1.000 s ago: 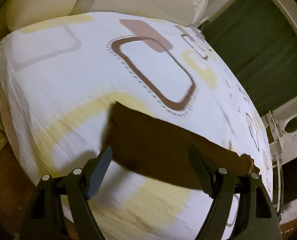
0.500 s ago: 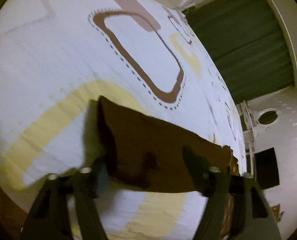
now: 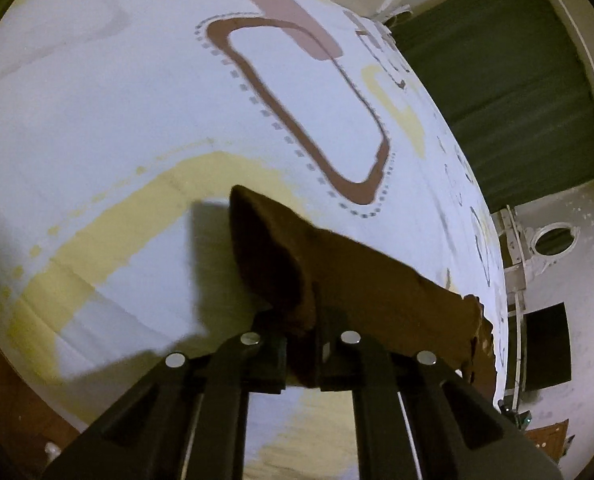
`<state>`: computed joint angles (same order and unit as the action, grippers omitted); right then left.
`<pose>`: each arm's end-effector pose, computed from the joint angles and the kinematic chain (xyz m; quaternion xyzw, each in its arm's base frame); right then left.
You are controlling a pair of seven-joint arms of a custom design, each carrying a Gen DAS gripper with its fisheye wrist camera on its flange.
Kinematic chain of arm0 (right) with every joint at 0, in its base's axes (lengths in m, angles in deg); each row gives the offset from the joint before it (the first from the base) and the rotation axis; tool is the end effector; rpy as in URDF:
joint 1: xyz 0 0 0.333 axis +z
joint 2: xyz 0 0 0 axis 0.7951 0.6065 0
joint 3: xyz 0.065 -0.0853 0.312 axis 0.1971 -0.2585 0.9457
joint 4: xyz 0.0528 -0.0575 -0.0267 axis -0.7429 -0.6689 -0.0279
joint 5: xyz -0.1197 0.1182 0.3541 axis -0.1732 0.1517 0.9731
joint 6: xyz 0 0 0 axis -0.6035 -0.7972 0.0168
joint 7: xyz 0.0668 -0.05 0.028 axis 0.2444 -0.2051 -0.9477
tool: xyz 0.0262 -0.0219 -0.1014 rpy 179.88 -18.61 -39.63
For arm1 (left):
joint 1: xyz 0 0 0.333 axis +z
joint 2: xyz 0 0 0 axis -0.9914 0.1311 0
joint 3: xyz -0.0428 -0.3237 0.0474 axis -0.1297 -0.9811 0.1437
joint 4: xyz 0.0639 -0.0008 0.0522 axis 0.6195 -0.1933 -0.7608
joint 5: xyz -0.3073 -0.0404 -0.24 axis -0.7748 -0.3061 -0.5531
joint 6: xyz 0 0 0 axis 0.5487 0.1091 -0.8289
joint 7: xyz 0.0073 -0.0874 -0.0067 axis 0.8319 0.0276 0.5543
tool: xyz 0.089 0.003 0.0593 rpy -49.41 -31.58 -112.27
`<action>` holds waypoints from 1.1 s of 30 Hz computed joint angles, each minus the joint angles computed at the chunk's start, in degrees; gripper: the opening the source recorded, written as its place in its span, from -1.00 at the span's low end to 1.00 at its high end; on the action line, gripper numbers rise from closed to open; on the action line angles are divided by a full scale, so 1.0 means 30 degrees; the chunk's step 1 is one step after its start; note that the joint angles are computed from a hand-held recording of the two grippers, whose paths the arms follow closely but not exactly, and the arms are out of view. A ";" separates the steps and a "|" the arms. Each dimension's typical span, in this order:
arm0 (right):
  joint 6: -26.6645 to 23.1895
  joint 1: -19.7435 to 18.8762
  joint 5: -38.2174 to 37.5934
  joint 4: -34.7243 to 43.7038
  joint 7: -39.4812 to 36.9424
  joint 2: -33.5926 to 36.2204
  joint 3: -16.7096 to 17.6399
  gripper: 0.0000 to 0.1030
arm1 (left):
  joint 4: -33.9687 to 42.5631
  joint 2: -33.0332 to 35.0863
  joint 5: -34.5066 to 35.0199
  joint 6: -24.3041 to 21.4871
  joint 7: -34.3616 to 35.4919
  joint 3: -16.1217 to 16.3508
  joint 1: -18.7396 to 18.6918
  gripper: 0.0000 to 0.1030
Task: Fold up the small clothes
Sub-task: 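Lift the hem with the left gripper, fold it toward the collar, release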
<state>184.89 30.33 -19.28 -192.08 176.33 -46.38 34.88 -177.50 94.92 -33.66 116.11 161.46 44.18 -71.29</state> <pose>0.3853 0.1449 0.4326 -0.2477 0.8586 -0.1034 0.4366 0.6417 0.0464 0.4423 0.7110 -0.5924 0.3683 0.0885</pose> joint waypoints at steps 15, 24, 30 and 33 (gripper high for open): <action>0.0560 0.1609 0.0435 -0.2131 0.2229 -0.2881 0.0112 0.39 | -0.0290 -0.3082 0.2348 0.1631 -0.2450 -0.0620 -0.2844 -0.84; 0.1999 0.1451 0.1281 -0.3229 0.2492 -0.3853 0.0883 0.83 | -0.0564 -0.4300 0.4246 0.2095 -0.4708 -0.1390 -0.5351 -0.84; 0.2752 0.1310 0.1815 -0.3397 0.1094 -0.3683 0.1391 0.86 | -0.0386 -0.4523 0.5697 0.2620 -0.5682 -0.1972 -0.6807 -0.84; 0.3066 0.1104 0.2288 -0.3495 0.0713 -0.3767 0.1874 0.86 | -0.0059 -0.4526 0.6377 0.2672 -0.6094 -0.2264 -0.7465 -0.84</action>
